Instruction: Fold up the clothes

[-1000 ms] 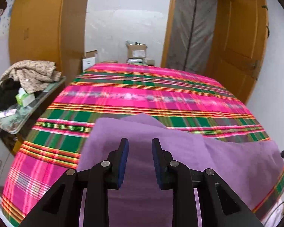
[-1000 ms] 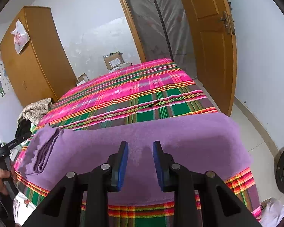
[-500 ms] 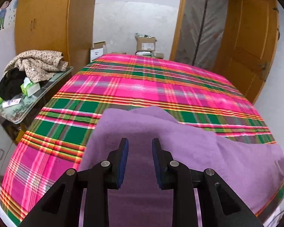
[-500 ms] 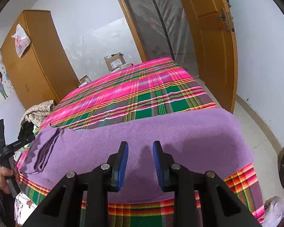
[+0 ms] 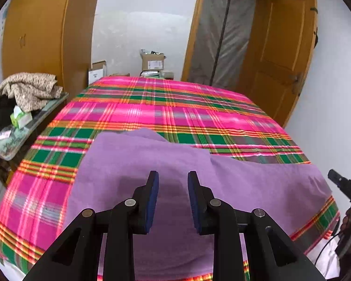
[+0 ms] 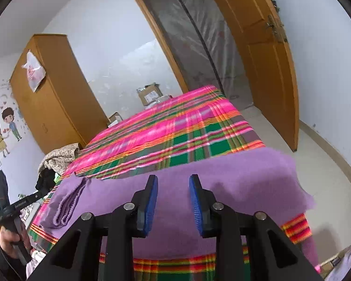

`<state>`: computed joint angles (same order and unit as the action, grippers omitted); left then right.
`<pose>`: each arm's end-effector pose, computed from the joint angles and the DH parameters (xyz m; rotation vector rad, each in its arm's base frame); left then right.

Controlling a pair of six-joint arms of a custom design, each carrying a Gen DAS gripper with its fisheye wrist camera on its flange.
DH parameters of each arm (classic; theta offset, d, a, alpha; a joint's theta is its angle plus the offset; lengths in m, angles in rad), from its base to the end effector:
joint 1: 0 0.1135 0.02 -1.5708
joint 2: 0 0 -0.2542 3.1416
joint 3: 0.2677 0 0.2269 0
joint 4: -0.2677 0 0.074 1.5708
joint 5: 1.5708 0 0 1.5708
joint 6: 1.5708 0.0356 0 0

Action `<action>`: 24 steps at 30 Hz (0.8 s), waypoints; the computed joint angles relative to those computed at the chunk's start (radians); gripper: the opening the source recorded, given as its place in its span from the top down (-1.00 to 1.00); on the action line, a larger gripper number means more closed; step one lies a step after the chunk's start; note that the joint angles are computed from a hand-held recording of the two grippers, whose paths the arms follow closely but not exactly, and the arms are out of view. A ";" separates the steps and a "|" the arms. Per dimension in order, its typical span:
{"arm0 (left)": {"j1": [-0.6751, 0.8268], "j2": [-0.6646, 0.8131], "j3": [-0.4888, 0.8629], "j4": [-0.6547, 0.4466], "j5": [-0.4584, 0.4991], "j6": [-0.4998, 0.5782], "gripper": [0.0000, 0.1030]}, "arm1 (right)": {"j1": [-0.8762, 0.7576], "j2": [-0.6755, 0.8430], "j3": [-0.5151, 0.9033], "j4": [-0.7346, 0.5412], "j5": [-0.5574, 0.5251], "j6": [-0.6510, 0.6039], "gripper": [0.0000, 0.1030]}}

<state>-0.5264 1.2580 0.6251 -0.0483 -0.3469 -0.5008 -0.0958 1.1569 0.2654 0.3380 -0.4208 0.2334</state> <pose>0.2112 -0.1087 0.2066 -0.1557 2.2049 -0.1797 0.1930 -0.0039 0.1577 0.0974 2.1126 0.5279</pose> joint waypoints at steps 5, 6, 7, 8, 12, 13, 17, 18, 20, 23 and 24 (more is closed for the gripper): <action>-0.023 0.068 0.003 0.022 0.031 0.010 0.49 | -0.019 0.003 -0.014 -0.028 0.009 -0.005 0.30; -0.028 0.084 0.007 0.026 0.039 0.011 0.49 | -0.019 0.006 -0.016 -0.032 0.013 -0.002 0.30; -0.034 0.099 0.012 0.031 0.047 0.014 0.49 | -0.019 0.011 -0.017 -0.038 0.016 0.002 0.30; -0.041 0.113 0.017 0.037 0.054 0.017 0.49 | -0.020 0.016 -0.018 -0.044 0.019 0.006 0.30; -0.067 0.170 0.040 0.057 0.080 0.034 0.49 | -0.082 0.064 -0.019 -0.056 -0.013 0.008 0.30; -0.071 0.180 0.044 0.062 0.082 0.037 0.49 | -0.108 0.085 -0.016 -0.058 -0.021 0.007 0.30; -0.076 0.194 0.053 0.065 0.083 0.034 0.41 | -0.222 0.135 0.005 -0.076 -0.103 -0.014 0.46; -0.078 0.197 0.060 0.058 0.078 0.032 0.41 | -0.234 0.133 0.009 -0.086 -0.100 -0.023 0.45; -0.085 0.204 0.072 0.051 0.066 0.032 0.41 | -0.256 0.131 0.018 -0.098 -0.109 -0.035 0.45; -0.089 0.217 0.091 0.049 0.055 0.039 0.41 | -0.260 0.136 0.020 -0.095 -0.114 -0.042 0.44; -0.090 0.224 0.100 0.050 0.051 0.042 0.41 | -0.256 0.141 0.017 -0.084 -0.113 -0.042 0.44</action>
